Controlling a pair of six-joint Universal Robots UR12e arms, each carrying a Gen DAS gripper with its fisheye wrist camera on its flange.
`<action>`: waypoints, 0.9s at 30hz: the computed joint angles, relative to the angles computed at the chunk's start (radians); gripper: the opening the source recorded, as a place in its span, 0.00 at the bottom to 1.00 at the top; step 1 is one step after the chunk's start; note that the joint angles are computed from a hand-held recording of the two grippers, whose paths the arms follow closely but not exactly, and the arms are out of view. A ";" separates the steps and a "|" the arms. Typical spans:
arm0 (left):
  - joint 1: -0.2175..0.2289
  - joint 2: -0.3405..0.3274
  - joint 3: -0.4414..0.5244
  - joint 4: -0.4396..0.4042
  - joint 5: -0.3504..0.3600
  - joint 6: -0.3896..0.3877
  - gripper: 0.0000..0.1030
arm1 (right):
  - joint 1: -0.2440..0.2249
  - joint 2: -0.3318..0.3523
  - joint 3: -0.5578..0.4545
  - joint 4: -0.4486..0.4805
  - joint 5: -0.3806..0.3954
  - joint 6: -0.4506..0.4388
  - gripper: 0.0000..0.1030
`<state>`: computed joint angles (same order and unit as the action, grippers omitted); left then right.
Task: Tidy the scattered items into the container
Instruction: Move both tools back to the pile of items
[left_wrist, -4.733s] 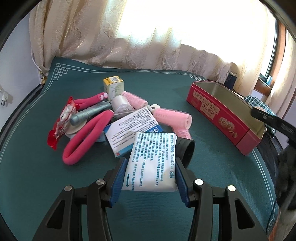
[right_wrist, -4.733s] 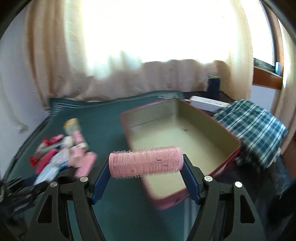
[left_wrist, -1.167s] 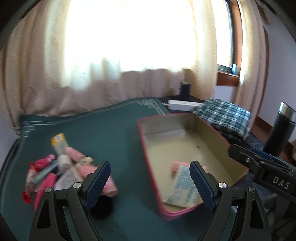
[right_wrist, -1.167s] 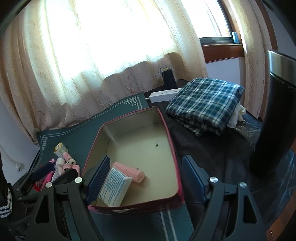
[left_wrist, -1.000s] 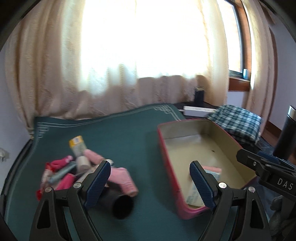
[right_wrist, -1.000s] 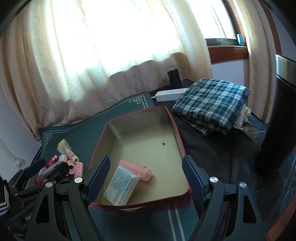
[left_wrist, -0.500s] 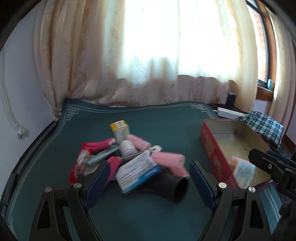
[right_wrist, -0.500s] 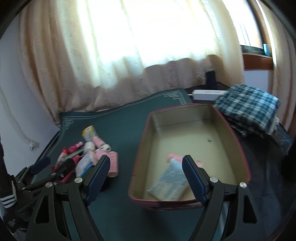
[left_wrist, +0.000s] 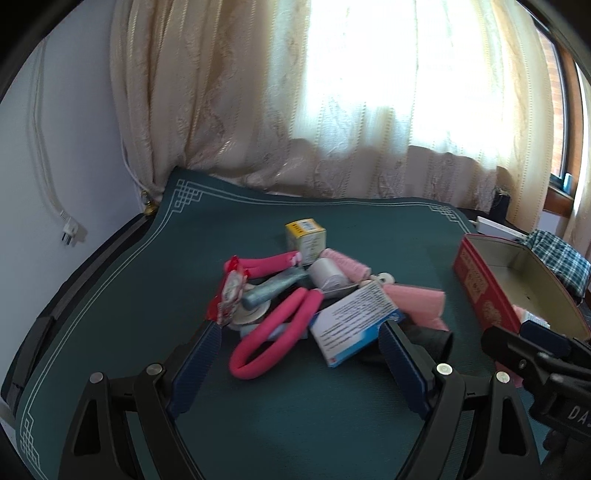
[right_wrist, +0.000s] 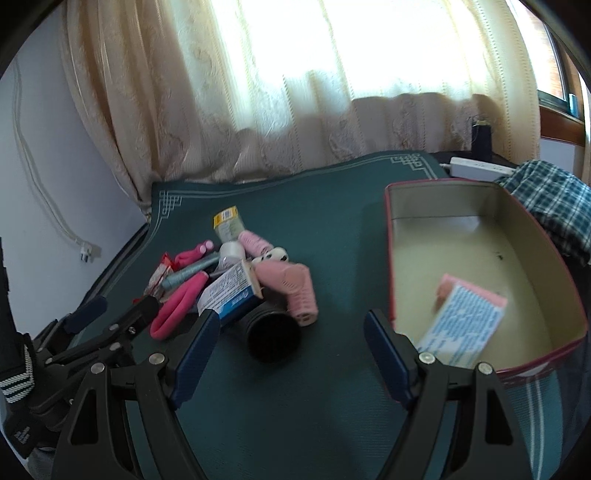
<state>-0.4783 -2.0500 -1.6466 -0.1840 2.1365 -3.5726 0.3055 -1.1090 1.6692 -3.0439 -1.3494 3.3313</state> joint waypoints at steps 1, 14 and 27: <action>0.003 0.002 -0.005 0.000 -0.002 -0.005 0.86 | 0.005 0.005 -0.005 0.007 -0.005 -0.004 0.81; 0.023 0.001 -0.014 -0.012 -0.027 -0.025 0.86 | 0.035 0.047 -0.045 0.040 -0.141 -0.057 0.81; 0.072 0.012 -0.052 -0.040 -0.139 -0.109 0.86 | 0.015 0.061 -0.072 0.072 -0.258 -0.046 0.81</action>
